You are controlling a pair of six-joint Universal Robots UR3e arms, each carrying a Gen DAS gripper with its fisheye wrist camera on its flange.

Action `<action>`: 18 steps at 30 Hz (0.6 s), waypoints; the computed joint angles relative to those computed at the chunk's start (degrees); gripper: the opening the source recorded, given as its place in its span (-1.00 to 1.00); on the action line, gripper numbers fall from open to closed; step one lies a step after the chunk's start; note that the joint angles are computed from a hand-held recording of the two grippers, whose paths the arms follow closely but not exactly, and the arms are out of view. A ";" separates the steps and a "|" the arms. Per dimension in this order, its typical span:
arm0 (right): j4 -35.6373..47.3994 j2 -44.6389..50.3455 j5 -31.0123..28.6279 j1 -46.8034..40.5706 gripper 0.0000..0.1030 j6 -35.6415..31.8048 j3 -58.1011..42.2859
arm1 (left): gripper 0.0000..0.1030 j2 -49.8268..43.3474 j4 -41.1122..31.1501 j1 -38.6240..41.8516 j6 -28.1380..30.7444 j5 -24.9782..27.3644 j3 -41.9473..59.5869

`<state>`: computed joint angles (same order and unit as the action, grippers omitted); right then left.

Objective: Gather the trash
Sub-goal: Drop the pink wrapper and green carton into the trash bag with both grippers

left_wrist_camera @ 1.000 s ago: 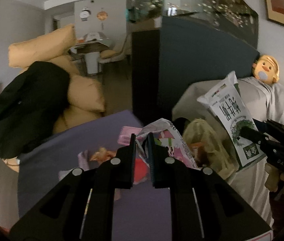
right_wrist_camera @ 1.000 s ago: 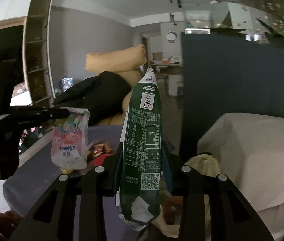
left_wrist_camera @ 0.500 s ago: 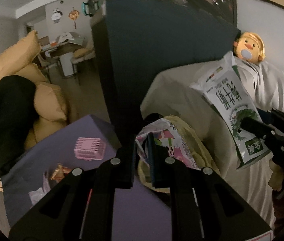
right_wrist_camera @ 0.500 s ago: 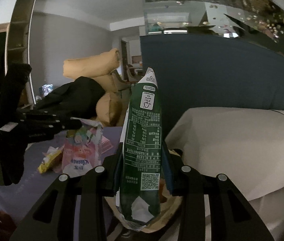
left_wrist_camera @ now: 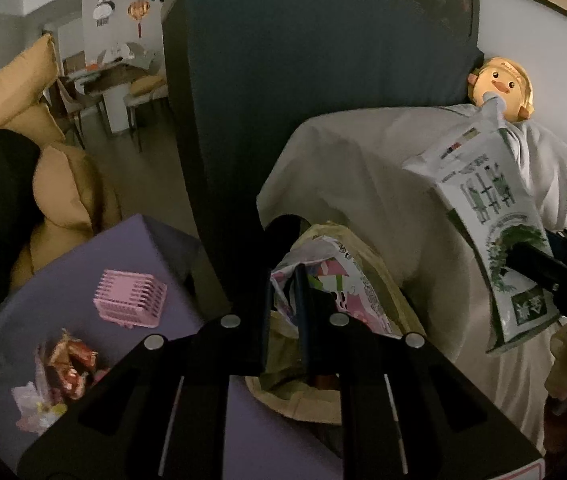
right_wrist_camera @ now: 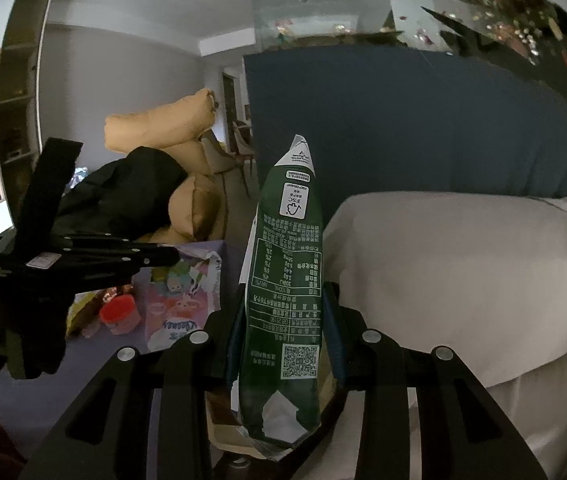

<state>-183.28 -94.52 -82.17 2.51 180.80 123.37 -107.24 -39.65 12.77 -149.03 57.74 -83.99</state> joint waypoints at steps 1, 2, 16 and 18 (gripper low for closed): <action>-0.04 0.20 -0.17 -0.11 -0.35 -0.01 0.06 | -0.79 -1.02 -0.08 -0.30 -0.24 0.22 0.71; -0.04 0.31 -0.33 -0.27 -0.35 -0.07 0.08 | -0.79 -2.18 0.79 -0.73 -0.89 0.72 1.08; -0.85 1.30 -2.27 -1.12 -0.35 0.48 -0.07 | -0.79 -9.73 5.27 -6.69 -2.05 7.12 0.64; -0.71 2.29 -2.19 -0.94 -0.35 0.72 -0.67 | -0.79 -10.30 4.87 -7.23 -1.40 7.99 0.01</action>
